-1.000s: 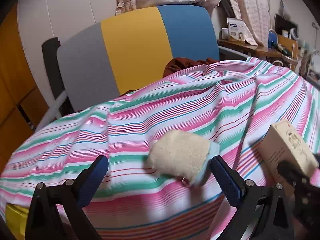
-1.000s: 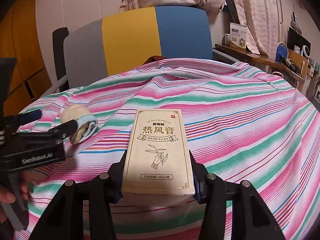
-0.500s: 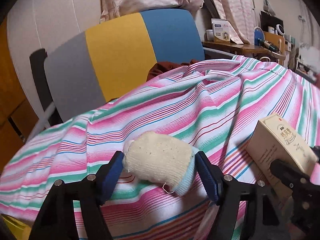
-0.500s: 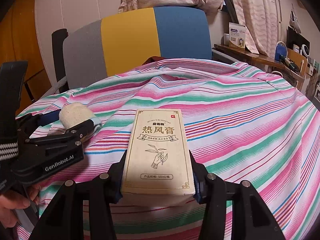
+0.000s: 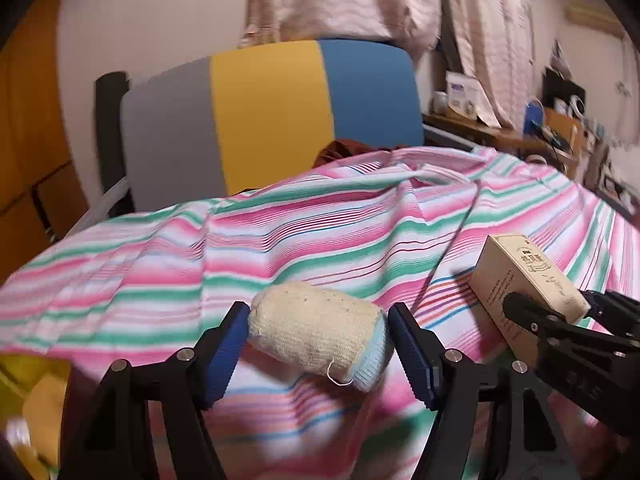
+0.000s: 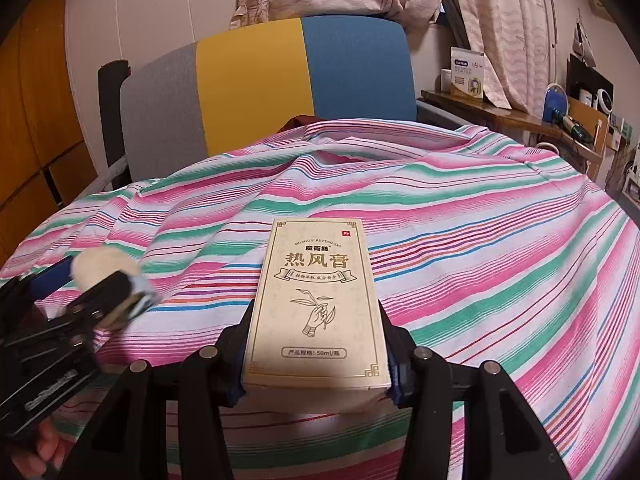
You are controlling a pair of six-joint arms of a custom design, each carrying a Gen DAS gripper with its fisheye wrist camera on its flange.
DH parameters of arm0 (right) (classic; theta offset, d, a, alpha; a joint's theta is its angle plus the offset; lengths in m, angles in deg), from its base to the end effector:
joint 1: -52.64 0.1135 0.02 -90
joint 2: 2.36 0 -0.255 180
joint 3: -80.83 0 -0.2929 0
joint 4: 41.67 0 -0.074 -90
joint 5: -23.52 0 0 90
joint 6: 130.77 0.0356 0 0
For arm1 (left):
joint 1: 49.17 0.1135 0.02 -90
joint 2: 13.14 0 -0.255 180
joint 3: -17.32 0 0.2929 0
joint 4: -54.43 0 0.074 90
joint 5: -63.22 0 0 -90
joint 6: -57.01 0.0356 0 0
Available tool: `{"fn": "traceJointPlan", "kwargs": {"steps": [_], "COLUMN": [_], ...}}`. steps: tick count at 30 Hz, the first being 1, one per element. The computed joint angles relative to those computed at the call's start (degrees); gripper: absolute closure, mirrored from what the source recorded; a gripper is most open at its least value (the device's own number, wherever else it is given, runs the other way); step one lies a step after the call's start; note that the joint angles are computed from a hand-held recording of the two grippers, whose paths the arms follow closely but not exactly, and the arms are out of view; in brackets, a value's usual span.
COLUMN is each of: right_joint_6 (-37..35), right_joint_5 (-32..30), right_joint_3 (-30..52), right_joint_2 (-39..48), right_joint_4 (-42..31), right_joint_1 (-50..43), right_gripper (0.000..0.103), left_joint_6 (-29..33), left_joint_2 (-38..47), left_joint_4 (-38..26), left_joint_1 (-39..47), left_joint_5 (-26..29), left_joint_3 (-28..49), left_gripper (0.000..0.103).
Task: Organize objects
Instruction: 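Grasp the white rolled cloth bundle with the left gripper while the right holds the box, then carry the cloth roll and the box with both grippers toward the gold tray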
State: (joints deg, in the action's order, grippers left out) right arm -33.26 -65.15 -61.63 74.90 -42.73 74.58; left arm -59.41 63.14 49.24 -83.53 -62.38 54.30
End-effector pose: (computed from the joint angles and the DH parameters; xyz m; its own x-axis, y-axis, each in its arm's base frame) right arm 0.2526 0.1009 0.1035 -0.6473 -0.1199 -0.7527 -0.2750 0.9578 0.0839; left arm 0.2260 -0.1294 0.1036 -0.5697 -0.0487 -0.8204 -0.1534 0.9870 0.0479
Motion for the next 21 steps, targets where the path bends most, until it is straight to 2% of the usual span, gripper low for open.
{"fn": "traceJointPlan", "kwargs": {"steps": [2, 7, 13, 16, 21], "right_joint_6": [-0.08, -0.66, -2.18, -3.09, -4.52], "right_joint_5": [0.69, 2.52, 5.9, 7.49, 9.4], "right_joint_3": [-0.52, -2.27, -3.42, -3.99, -3.89], "right_joint_2": [-0.63, -3.05, -4.89, -5.77, -5.67], "right_joint_4": [0.38, 1.95, 3.01, 3.49, 3.59], "right_joint_1": [0.35, 1.58, 4.03, 5.34, 7.19], "right_gripper": [0.052, 0.052, 0.052, 0.052, 0.052], "left_joint_6": [-3.36, -9.46, -17.59, -24.3, -43.03], "left_joint_2": [-3.33, -10.56, -18.92, -24.02, -31.64], "left_joint_4": [-1.52, -6.18, -15.1, -22.28, -40.5], "left_joint_1": [-1.6, -6.48, -13.65, -18.45, -28.74], "left_joint_5": [-1.71, -6.37, -10.87, -14.18, -20.67], "left_joint_3": [-2.2, -6.12, -9.36, -10.8, -11.22], "left_gripper": [0.036, 0.036, 0.037, 0.037, 0.039]}}
